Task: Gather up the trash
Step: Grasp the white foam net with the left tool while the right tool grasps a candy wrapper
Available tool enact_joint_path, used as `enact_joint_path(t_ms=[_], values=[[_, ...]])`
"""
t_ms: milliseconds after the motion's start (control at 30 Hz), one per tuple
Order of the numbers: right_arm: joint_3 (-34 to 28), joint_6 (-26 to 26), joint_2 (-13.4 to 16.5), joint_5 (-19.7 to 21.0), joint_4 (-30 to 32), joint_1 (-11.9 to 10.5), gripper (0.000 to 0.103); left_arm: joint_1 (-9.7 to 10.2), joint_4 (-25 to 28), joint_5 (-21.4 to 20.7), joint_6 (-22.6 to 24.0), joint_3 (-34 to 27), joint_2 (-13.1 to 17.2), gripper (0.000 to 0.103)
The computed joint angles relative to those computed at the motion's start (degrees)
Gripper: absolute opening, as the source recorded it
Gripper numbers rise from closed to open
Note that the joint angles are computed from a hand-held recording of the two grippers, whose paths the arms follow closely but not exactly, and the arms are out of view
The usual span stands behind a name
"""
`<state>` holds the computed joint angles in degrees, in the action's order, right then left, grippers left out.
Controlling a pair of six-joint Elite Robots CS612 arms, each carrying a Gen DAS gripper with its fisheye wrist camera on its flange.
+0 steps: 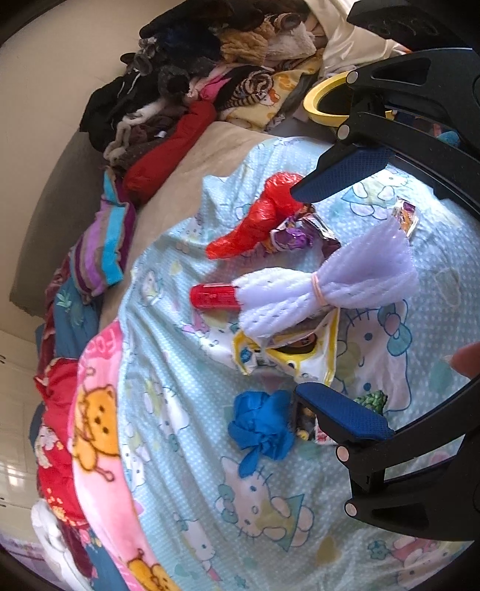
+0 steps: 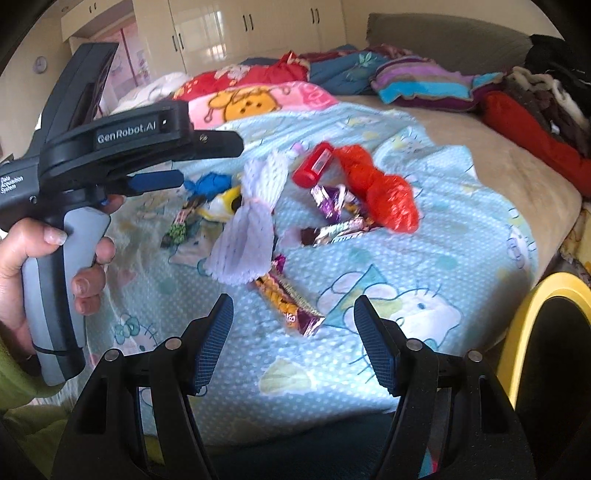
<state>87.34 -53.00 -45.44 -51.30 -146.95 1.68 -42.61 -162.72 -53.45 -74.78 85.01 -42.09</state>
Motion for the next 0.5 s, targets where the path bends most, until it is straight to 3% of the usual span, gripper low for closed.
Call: enact_joint_path(t_ms=[300, 500], values=[[-2.07, -1.06, 1.2, -2.57, 3.39, 1.15, 0.065, 1.22, -0.6, -6.15, 0.47, -1.78, 1.64, 0.08], [-3.61, -1.38, 2.02, -4.07, 5.68, 1.79, 0.059, 2.06, -1.1, -10.01, -0.63, -2.32, 2.38, 0.071]])
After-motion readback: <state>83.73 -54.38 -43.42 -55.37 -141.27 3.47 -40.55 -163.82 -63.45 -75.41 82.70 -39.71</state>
